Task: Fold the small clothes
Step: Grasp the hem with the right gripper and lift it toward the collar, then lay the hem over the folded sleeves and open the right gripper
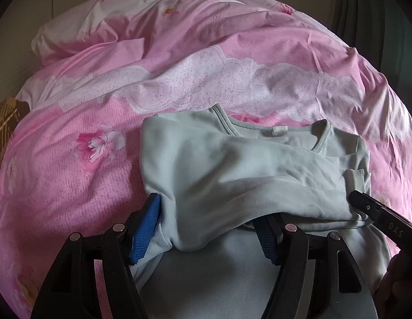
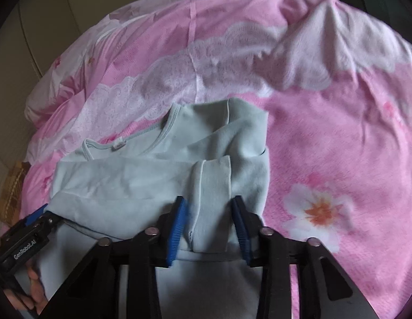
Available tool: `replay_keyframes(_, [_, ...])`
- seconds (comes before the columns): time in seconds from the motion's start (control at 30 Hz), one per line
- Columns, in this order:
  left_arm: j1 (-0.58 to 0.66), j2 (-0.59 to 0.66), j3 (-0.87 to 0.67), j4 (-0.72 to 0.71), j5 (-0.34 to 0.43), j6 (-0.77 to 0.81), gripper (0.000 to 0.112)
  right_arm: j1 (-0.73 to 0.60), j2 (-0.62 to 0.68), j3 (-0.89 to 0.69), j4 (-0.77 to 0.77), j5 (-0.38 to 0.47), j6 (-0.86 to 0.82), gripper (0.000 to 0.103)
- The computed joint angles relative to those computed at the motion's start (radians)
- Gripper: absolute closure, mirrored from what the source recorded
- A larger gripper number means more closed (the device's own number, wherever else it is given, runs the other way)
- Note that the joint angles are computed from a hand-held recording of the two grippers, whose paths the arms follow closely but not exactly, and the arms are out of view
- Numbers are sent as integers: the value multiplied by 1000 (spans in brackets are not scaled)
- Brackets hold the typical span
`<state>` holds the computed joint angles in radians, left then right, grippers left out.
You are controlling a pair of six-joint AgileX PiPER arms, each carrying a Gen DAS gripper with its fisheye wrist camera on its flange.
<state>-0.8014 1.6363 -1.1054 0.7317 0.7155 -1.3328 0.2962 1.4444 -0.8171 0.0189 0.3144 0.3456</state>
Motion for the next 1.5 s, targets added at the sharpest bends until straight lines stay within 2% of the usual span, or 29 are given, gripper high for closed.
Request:
replay_keyframes(0.13, [-13, 11, -16, 6, 4, 13, 45, -38, 44, -18, 242, 4, -229, 74])
replay_keyframes(0.23, [-14, 13, -22, 7, -1, 17, 45, -68, 61, -34, 365, 28, -335, 76])
replay_keyframes(0.27, [-15, 18, -28, 9, 6, 20, 45, -70, 62, -38, 391, 33, -365, 85])
replay_keyframes(0.37, [-12, 18, -27, 31, 29, -2, 44, -50, 40, -41, 282, 31, -261, 88])
replay_keyframes(0.43, [-3, 8, -13, 38, 37, -25, 44, -23, -2, -31, 141, 15, -125, 89])
replay_keyframes(0.53, [16, -10, 17, 33, 28, -35, 44, -7, -66, -21, 16, 1, -2, 89])
replay_keyframes(0.67, [17, -35, 50, 45, 35, -71, 44, -25, -120, -30, 8, 1, 16, 89])
replay_keyframes(0.73, [16, -57, 72, 43, 23, -92, 44, -40, -127, -45, 66, 14, -50, 89])
replay_keyframes(0.93, [-28, -88, 109, 66, 80, -138, 45, -45, -87, -43, 102, 24, -98, 88])
replay_keyframes(1.07, [-15, -131, 154, 43, 78, -139, 45, -44, -61, -16, 74, 9, -71, 88])
replay_keyframes(1.2, [-46, -163, 175, 72, 122, -167, 45, -33, -40, -11, -39, 16, 41, 87])
replay_keyframes(1.33, [-61, -187, 201, 97, 175, -197, 45, -9, -35, -3, -237, 31, 236, 80])
replay_keyframes(1.5, [-28, -217, 252, 77, 132, -203, 44, 2, -48, 12, -293, 52, 292, 74])
